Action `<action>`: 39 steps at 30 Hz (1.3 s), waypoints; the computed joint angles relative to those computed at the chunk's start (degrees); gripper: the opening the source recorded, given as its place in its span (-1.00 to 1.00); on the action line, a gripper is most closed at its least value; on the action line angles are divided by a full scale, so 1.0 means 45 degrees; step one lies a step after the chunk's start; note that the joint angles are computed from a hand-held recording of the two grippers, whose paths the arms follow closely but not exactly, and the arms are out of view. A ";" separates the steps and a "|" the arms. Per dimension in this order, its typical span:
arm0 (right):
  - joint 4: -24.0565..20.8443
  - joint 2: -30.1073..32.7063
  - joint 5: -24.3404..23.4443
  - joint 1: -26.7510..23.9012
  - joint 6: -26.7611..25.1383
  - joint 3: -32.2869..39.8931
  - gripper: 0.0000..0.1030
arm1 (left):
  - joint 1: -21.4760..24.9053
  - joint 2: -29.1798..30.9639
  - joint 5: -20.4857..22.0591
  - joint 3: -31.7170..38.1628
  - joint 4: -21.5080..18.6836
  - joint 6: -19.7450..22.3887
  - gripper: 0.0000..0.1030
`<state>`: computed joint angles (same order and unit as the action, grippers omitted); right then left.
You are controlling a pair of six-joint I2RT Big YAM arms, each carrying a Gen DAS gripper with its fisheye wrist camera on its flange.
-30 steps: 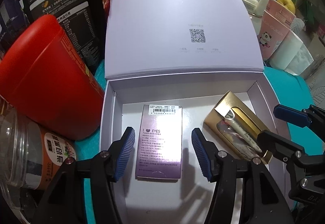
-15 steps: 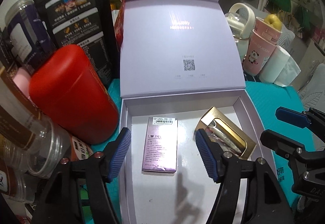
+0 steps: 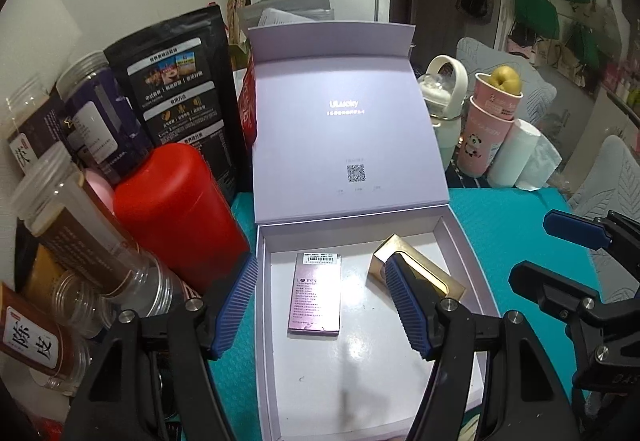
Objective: Organize rigid objects
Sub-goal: 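Withdraw both open grippers up and away from the white box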
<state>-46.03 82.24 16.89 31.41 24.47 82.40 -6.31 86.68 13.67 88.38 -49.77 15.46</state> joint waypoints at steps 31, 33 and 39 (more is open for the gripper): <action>-0.0535 -0.2291 0.2988 0.2457 0.1090 -0.1203 0.55 | 0.1230 -0.3465 0.1250 -0.2428 0.0536 0.0443 1.00; -0.0624 -0.2369 0.3079 0.2623 0.1237 -0.1254 0.55 | 0.1329 -0.3623 0.1349 -0.2529 0.0432 0.0521 1.00; -0.0651 -0.2648 0.3453 0.3221 0.1695 -0.1540 0.61 | 0.1703 -0.4307 0.1624 -0.3105 0.0209 0.0754 1.00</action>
<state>-48.96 70.33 32.43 45.91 32.10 75.47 1.35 67.30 20.98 74.41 -48.83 18.86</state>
